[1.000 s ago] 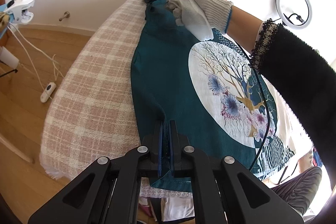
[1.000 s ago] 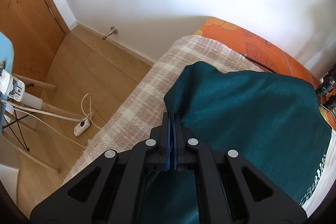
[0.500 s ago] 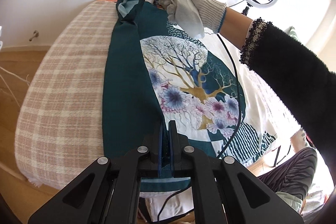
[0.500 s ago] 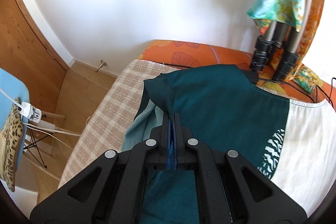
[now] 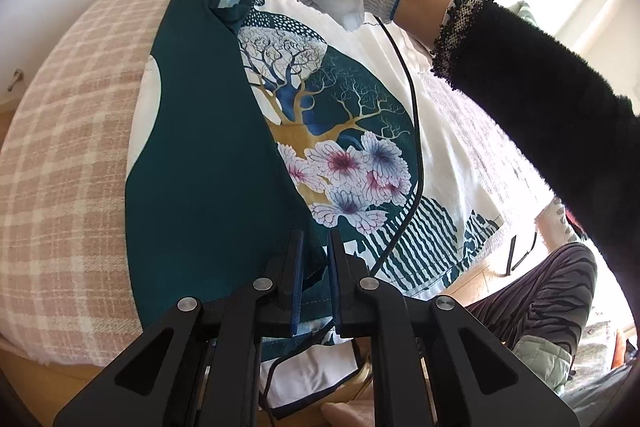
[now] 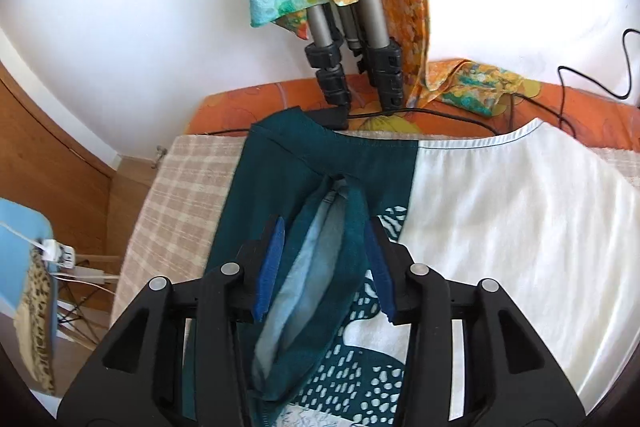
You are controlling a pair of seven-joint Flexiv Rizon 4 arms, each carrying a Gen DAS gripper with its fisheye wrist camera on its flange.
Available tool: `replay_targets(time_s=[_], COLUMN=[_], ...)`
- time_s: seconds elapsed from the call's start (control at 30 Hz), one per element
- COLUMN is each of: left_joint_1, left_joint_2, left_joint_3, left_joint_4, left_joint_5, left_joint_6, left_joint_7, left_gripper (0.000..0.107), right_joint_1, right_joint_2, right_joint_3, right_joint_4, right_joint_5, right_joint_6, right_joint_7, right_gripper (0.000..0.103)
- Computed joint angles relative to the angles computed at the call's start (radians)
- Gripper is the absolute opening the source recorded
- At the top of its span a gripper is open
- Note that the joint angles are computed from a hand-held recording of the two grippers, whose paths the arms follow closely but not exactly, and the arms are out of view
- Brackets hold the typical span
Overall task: Fold small clothes
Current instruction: 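Fold the dark green side lengthwise over the printed front with both grippers, then open both grippers and lift them off the folded green side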
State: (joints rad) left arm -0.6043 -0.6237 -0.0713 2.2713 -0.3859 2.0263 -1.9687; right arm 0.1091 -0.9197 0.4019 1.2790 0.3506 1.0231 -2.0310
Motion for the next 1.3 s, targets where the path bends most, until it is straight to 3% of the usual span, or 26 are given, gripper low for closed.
replay_targets(time_s=[0.07, 0.1, 0.13, 0.23, 0.3, 0.33, 0.4, 0.43, 0.53, 0.6, 0.63, 0.7, 0.73, 0.87, 1.0, 1.13, 1.17, 1.23, 1.3], left_joint_1=[-0.092, -0.098, -0.076, 0.06, 0.061, 0.054, 0.033, 0.042, 0.074, 0.064, 0.059, 0.043, 0.036, 0.024, 0.036, 0.054, 0.042, 0.026, 0.034], left_joint_2=[0.005, 0.005, 0.004, -0.012, -0.024, -0.033, -0.029, -0.028, -0.032, -0.031, -0.031, -0.029, -0.027, -0.03, -0.027, -0.029, -0.027, -0.025, -0.021], left_joint_3=[0.061, 0.067, 0.07, -0.032, -0.026, -0.018, 0.004, -0.002, -0.024, -0.012, -0.007, 0.008, 0.013, 0.026, 0.016, 0.002, 0.011, 0.023, 0.012], left_joint_4=[0.002, 0.004, 0.002, 0.011, -0.003, -0.004, -0.01, -0.009, -0.004, -0.007, -0.007, -0.008, -0.008, -0.015, -0.013, -0.006, -0.006, 0.0, 0.016], left_joint_5=[-0.126, -0.142, -0.094, -0.01, 0.0, 0.01, 0.012, 0.02, 0.05, 0.053, 0.052, 0.045, 0.042, 0.036, 0.041, 0.054, 0.049, 0.042, 0.044], left_joint_6=[0.001, -0.004, -0.023, -0.043, -0.087, -0.064, -0.08, -0.08, -0.065, -0.07, -0.07, -0.077, -0.08, -0.086, -0.087, -0.072, -0.074, -0.07, -0.056], left_joint_7=[0.078, 0.086, 0.043, -0.012, -0.018, -0.026, -0.02, -0.026, -0.05, -0.048, -0.049, -0.047, -0.047, -0.042, -0.047, -0.062, -0.058, -0.056, -0.067], left_gripper=[0.01, 0.01, 0.01, 0.01, 0.01, 0.01, 0.01, 0.01, 0.01, 0.01, 0.01, 0.01, 0.01, 0.01, 0.01, 0.01, 0.01, 0.01, 0.01], right_joint_1=[0.03, 0.052, 0.065, 0.088, 0.118, 0.136, 0.151, 0.152, 0.143, 0.102, 0.076, 0.04, 0.036, 0.015, -0.052, -0.045, -0.024, 0.039, 0.126], right_joint_2=[-0.015, -0.019, -0.029, -0.067, -0.091, -0.099, -0.11, -0.113, -0.115, -0.127, -0.136, -0.143, -0.129, -0.054, 0.046, 0.091, 0.095, 0.11, 0.116], right_joint_3=[-0.026, -0.047, -0.056, -0.066, -0.095, -0.117, -0.135, -0.136, -0.14, -0.1, -0.069, -0.032, -0.034, -0.03, 0.042, 0.035, 0.015, -0.067, -0.184], right_joint_4=[-0.025, -0.024, -0.035, -0.067, -0.088, -0.09, -0.096, -0.098, -0.089, -0.121, -0.151, -0.186, -0.162, -0.043, 0.134, 0.24, 0.259, 0.314, 0.37], right_joint_5=[-0.023, -0.04, -0.055, -0.079, -0.11, -0.132, -0.178, -0.204, -0.253, -0.241, -0.223, -0.177, -0.158, -0.132, -0.092, -0.074, -0.085, -0.144, -0.222], right_joint_6=[-0.023, -0.017, -0.022, -0.017, -0.003, 0.008, 0.001, -0.003, 0.05, 0.017, -0.033, -0.099, -0.061, -0.01, 0.019, 0.05, 0.066, 0.139, 0.224], right_joint_7=[0.037, 0.057, 0.073, 0.109, 0.156, 0.185, 0.213, 0.202, 0.165, 0.161, 0.157, 0.139, 0.119, 0.034, -0.151, -0.232, -0.227, -0.192, -0.088], right_gripper=[0.044, 0.044, 0.044, 0.044, 0.044, 0.044, 0.031, 0.006, 0.005, 0.005, 0.009, 0.04, 0.052, 0.052, 0.052, 0.046, 0.038, 0.019, 0.014])
